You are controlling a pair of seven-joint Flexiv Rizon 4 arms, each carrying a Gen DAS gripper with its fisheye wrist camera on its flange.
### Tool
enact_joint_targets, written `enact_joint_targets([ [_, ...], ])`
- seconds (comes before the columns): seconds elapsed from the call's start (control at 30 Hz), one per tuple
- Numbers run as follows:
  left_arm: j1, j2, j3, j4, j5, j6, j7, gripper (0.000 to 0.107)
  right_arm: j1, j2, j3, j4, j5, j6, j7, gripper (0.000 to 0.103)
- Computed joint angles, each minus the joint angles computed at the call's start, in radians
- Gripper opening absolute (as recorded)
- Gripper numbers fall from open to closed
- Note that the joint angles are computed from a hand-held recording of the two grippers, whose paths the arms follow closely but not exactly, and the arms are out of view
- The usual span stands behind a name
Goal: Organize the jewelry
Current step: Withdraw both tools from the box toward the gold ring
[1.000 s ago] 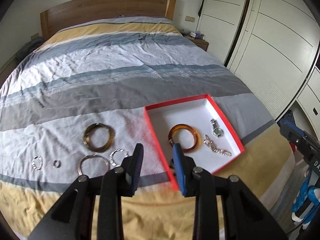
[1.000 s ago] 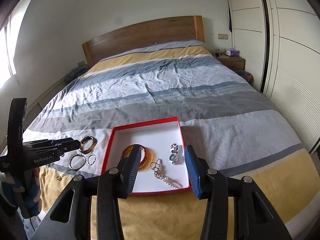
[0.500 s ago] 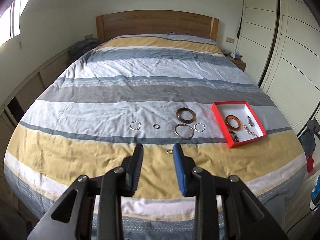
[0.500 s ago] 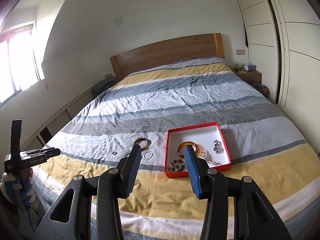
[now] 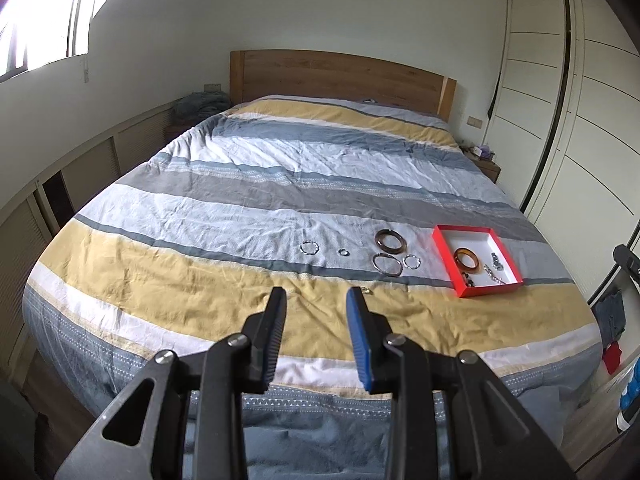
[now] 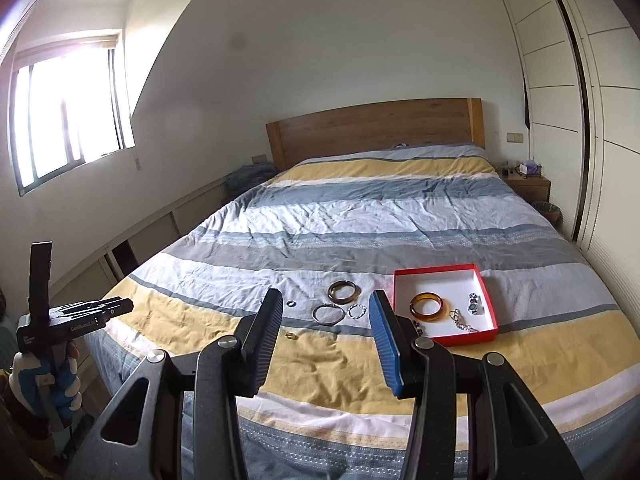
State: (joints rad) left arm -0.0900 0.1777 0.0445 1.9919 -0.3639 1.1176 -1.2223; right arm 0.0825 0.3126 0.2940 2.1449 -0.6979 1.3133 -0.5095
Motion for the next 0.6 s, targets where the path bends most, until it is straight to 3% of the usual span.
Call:
enact_joint_targets([
  [0.3,0.002,0.036,0.011,0.039,0.008,0.031,-0.016,0.029,0.005,0.018,0.023,-0.004,-0.032,-0.004,0.018,0.045],
  [0.6,-0.001,-0.016,0.000,0.020,-0.004,0.010,-0.006,0.029,0.042,-0.040,0.000,-0.013,0.016,0.009,-0.026,0.045],
])
